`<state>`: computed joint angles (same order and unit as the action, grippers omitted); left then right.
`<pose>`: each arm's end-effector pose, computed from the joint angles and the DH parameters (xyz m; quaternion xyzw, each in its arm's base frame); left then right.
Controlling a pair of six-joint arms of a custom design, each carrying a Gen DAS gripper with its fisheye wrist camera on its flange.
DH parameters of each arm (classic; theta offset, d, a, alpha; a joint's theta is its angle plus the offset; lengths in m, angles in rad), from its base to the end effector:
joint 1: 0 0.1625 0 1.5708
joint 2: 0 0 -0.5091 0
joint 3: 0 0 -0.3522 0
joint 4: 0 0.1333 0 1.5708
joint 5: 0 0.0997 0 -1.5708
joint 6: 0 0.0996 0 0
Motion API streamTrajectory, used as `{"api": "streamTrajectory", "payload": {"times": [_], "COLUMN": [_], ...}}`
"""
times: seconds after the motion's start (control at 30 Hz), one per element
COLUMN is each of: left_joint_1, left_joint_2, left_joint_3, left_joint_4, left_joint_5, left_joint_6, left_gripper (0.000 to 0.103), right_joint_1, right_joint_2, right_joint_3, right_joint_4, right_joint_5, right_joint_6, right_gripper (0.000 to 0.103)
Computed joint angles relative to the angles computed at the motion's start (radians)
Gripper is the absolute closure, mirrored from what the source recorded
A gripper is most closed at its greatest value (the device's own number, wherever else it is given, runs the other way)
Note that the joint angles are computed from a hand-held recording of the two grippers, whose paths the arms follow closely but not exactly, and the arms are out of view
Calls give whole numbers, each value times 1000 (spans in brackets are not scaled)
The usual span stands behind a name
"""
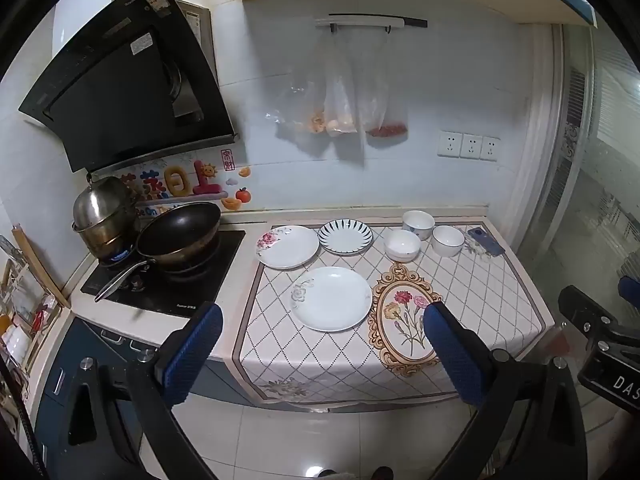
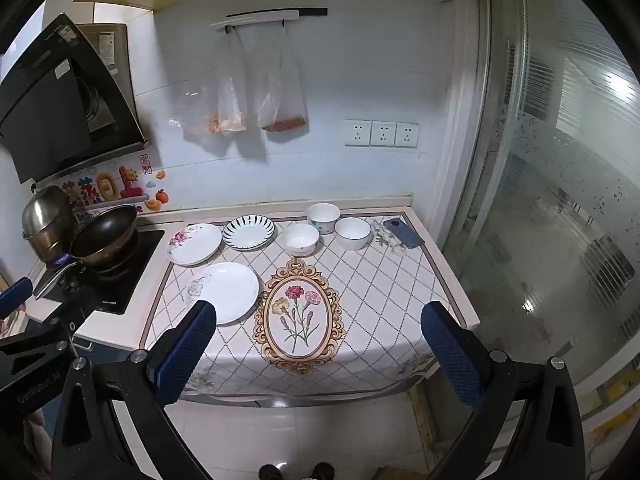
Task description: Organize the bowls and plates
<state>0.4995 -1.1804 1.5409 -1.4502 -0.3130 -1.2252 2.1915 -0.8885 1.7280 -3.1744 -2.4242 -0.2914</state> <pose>-0.4153 -0.4864 0.4357 0.0794 0.7938 -0.4421 0.4100 0.4391 -0.5140 0.3172 0.2335 -0.8263 0.3978 0.3232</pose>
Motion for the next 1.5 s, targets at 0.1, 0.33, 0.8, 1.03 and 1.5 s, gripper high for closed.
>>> {"api": "streamTrajectory", "payload": {"times": [0.1, 0.33, 0.8, 1.03, 1.5], "left_joint_1": [1, -1, -18, -21, -30], "left_joint_2": [1, -5, -13, -18, -25], "left_joint_3": [-4, -1, -13, 0, 4], "left_joint_4": [11, 10, 29, -11, 12], "left_joint_5": [1, 6, 20, 13, 28], "left_joint_6": [-5, -5, -5, 24, 3], "left_gripper": [0, 0, 0, 0, 0], "right_joint_1": [-1, 23, 22, 26, 29], "right_joint_2": [2, 6, 2, -4, -16], "right_joint_3": [-2, 15, 16, 27, 25], "right_joint_4": [-8, -21, -15, -31, 12], "right_joint_5": [-3, -13, 1, -4, 9], "right_joint_6": [-10, 0, 3, 6, 27], "right_gripper": [0, 0, 0, 0, 0]}}
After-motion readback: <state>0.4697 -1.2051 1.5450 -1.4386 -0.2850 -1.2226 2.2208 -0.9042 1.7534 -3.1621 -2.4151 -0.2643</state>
